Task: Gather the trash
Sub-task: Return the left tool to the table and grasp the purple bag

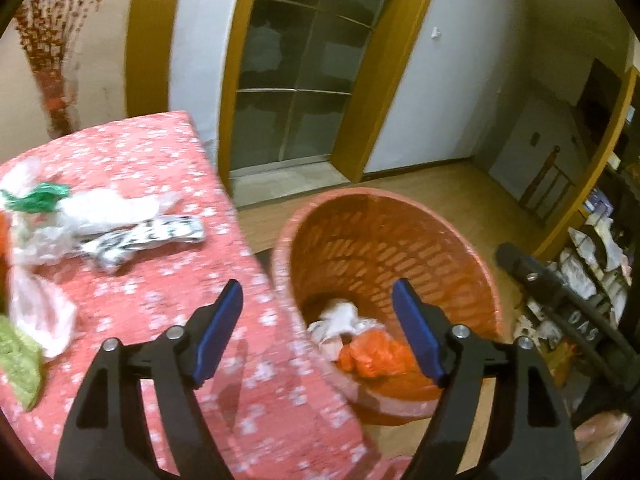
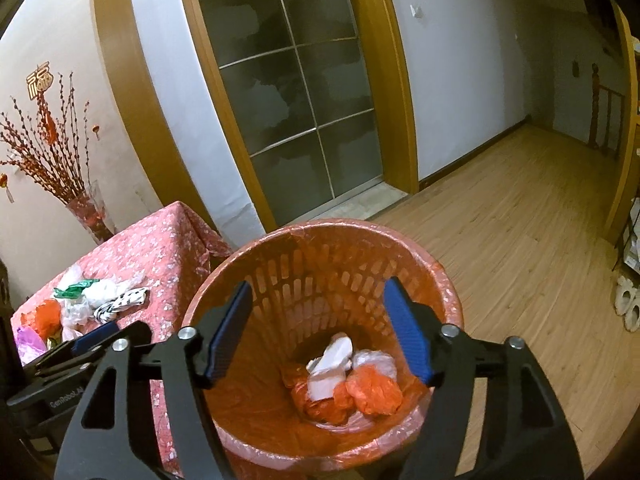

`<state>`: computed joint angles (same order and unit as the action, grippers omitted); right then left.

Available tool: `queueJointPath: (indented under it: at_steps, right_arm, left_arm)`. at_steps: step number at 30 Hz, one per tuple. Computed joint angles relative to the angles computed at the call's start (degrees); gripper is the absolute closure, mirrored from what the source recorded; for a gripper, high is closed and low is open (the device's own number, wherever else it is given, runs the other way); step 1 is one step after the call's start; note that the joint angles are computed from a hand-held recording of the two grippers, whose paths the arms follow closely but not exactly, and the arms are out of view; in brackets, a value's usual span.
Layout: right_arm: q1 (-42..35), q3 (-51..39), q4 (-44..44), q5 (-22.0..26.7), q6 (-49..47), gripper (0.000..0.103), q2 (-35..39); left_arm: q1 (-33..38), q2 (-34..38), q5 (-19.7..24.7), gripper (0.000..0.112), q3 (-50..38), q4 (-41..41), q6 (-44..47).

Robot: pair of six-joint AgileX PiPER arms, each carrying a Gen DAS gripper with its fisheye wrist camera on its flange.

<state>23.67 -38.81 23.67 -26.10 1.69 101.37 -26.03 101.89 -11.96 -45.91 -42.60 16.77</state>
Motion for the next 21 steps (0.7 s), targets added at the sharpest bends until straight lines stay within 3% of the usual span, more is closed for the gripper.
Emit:
queueJointPath:
  at_steps: [4,9,15,19,21]
  right_arm:
    - [0.76,0.66,1.29,0.15,-0.65,0.032,-1.02]
    - [3.21,1.83,3.84,-0.06,-2.96,0.032,-2.39]
    - [8.61,1.22,10.0,0.04,-8.13,0.032,-2.94]
    - [12.86,-0.53,14.97,0.55,-13.19,0.032,-2.33]
    - [15.17,-1.97,17.97,0.61,-16.31,0.032,-1.42]
  left_arm:
    - [-0.17,-3.78,-2.74,0.033,4.29,-13.16,12.88]
    - [1.05,-9.83,-5.61,0.032,10.47,-21.53,20.63]
    - [5.67,-17.85,-7.04,0.031,18.75,-23.4,22.42]
    - [12.49,-23.81,-6.75,0.031,24.06,-21.23,22.66]
    - [19.98,-27.88,-4.56,0.031,26.88,-17.82,22.81]
